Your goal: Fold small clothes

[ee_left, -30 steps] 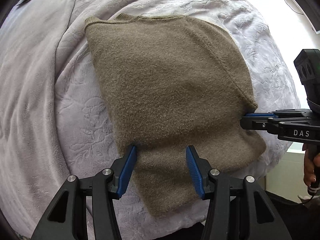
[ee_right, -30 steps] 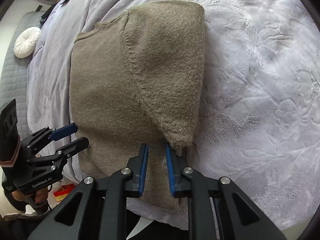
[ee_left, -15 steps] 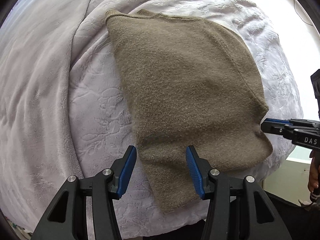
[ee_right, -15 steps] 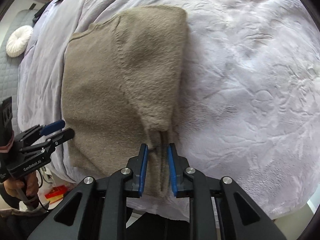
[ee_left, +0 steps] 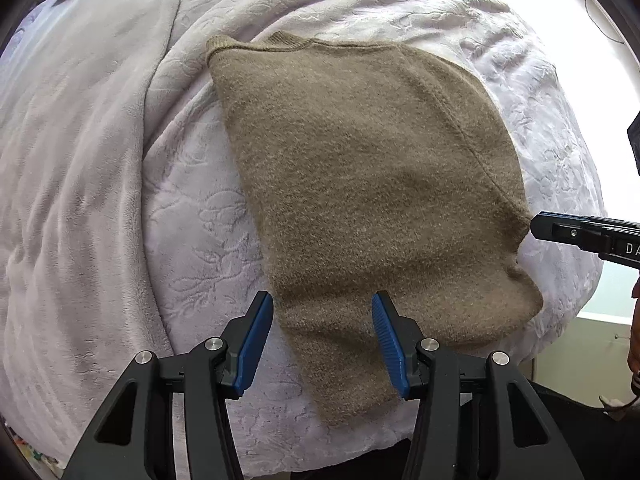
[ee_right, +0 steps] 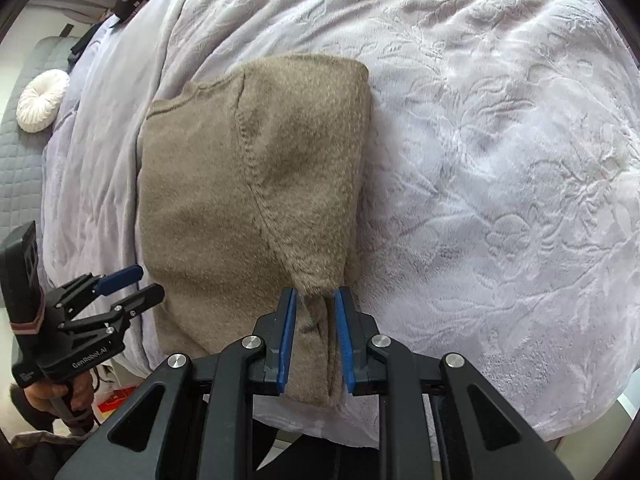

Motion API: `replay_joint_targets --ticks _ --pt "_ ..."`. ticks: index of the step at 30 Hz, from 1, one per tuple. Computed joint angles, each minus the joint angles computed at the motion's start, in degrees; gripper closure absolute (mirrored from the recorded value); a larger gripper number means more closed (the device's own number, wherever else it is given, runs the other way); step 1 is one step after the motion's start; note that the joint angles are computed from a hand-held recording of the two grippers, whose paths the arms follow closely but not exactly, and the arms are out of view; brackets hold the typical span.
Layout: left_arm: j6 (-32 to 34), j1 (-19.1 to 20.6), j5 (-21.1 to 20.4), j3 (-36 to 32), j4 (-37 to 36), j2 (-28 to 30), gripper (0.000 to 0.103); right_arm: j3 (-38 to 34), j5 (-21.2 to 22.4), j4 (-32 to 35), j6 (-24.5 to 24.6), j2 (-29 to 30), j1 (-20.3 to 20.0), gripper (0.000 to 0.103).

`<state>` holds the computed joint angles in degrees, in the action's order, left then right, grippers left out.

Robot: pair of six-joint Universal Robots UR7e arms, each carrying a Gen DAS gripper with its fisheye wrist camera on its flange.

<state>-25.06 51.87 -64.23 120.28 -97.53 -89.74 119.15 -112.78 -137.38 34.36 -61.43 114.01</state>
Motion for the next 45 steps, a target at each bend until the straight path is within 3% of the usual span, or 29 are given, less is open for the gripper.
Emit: replay_joint_targets --ticks 13,15,17,21,23,24,31,32,33,35,39,40,41,45 --pt "-4.6 -0.8 3.8 -3.9 1.5 1.5 0.05 -2.8 0.6 1.1 1.5 1.3 0.1 0.078" --pt "-5.7 -1.2 4.5 -4.7 1.7 1.9 0.05 -3.8 0.2 1.5 1.0 1.8 0.5 0.072" --pt "-6.8 -1.8 5.3 -5.4 1.9 2.1 0.05 -5.4 -1.2 2.8 0.5 2.6 1.3 0.057" --pt "-10.7 -3.2 8.2 -6.9 3.8 2.8 0.05 -8.7 -4.0 6.2 1.1 4.2 2.9 0.047" --pt "-12.7 -3.5 9.0 -7.6 4.8 3.1 0.05 -10.1 -4.9 7.3 1.7 4.8 3.5 0.028" --pt "-12.9 -3.3 8.9 -7.7 4.6 3.3 0.05 -10.7 -5.4 7.9 1.8 5.0 3.7 0.024" --pt "-14.3 -4.4 10.0 -8.3 5.9 3.6 0.05 -14.5 -8.5 11.9 2.2 6.5 5.1 0.02" --pt "-14.8 -4.3 10.1 -8.4 5.9 3.6 0.045 -14.8 -9.0 12.2 2.1 6.6 5.3 0.02" --pt "-15.1 -4.3 10.1 -8.5 5.9 3.6 0.02 -15.1 -9.2 12.4 2.1 6.7 5.4 0.019" --pt "-15.9 -4.6 11.2 -8.0 4.8 2.8 0.002 -15.5 -9.6 12.9 2.3 7.0 5.5 0.017" --pt "-15.8 -4.9 12.1 -8.1 4.8 2.9 0.002 -15.8 -10.6 13.6 2.6 7.3 5.8 0.014" --pt "-16.1 -4.7 11.9 -8.3 5.0 3.1 0.002 -15.9 -10.8 13.9 2.7 7.4 5.8 0.011" --pt "-16.4 -4.6 11.8 -8.5 5.3 3.2 0.002 -16.1 -10.9 14.2 2.7 7.5 5.8 0.001" --pt "-17.3 -4.7 12.2 -9.1 7.8 4.0 0.002 -16.4 -13.7 14.8 3.1 7.9 6.6 0.0"
